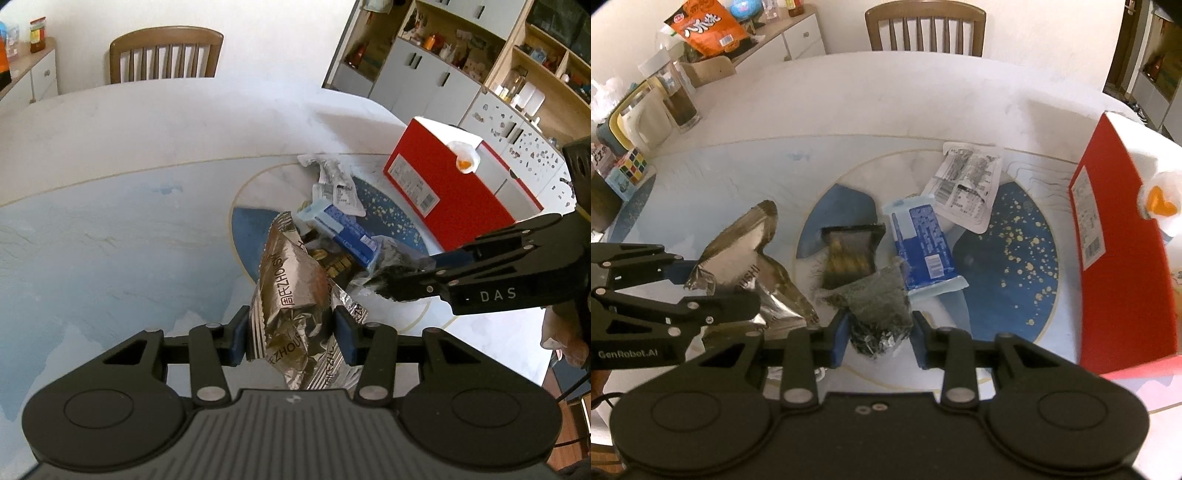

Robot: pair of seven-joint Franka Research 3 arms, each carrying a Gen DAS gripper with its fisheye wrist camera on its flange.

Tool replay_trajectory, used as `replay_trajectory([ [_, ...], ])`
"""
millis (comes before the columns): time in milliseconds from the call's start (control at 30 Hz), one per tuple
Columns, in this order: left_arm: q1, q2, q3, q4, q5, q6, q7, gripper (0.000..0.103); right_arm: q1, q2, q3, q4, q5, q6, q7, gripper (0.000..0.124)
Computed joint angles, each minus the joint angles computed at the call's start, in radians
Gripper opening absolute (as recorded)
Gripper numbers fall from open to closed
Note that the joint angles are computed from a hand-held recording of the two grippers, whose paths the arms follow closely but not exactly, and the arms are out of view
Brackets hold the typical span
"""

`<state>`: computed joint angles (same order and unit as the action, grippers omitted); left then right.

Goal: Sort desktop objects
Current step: 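Grasp the silver snack bag with the left tool while the right tool grasps the black snack pack, then carry the silver bag and black pack over the shoebox with both tools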

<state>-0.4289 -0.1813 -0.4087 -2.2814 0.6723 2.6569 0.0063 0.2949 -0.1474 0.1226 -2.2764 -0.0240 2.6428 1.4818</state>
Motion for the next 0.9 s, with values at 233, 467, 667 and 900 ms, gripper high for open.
replay_trajectory([
  [233,-0.009,-0.002,-0.006,0.029,-0.004,-0.02,0.01,0.046,-0.007,-0.06,-0.003,-0.033,0.017,-0.002,-0.011,0.034],
  [467,-0.027,0.01,-0.001,0.086,-0.056,-0.051,0.085,0.046,-0.03,-0.126,0.002,-0.06,0.007,-0.025,-0.012,0.034],
  [667,-0.031,0.041,-0.004,0.156,-0.036,-0.062,0.112,0.046,-0.058,-0.175,0.004,-0.08,-0.003,-0.042,-0.009,0.034],
  [900,-0.048,0.106,-0.001,0.257,0.016,-0.079,0.125,0.046,-0.08,-0.235,-0.009,-0.101,0.016,-0.039,-0.036,0.034],
])
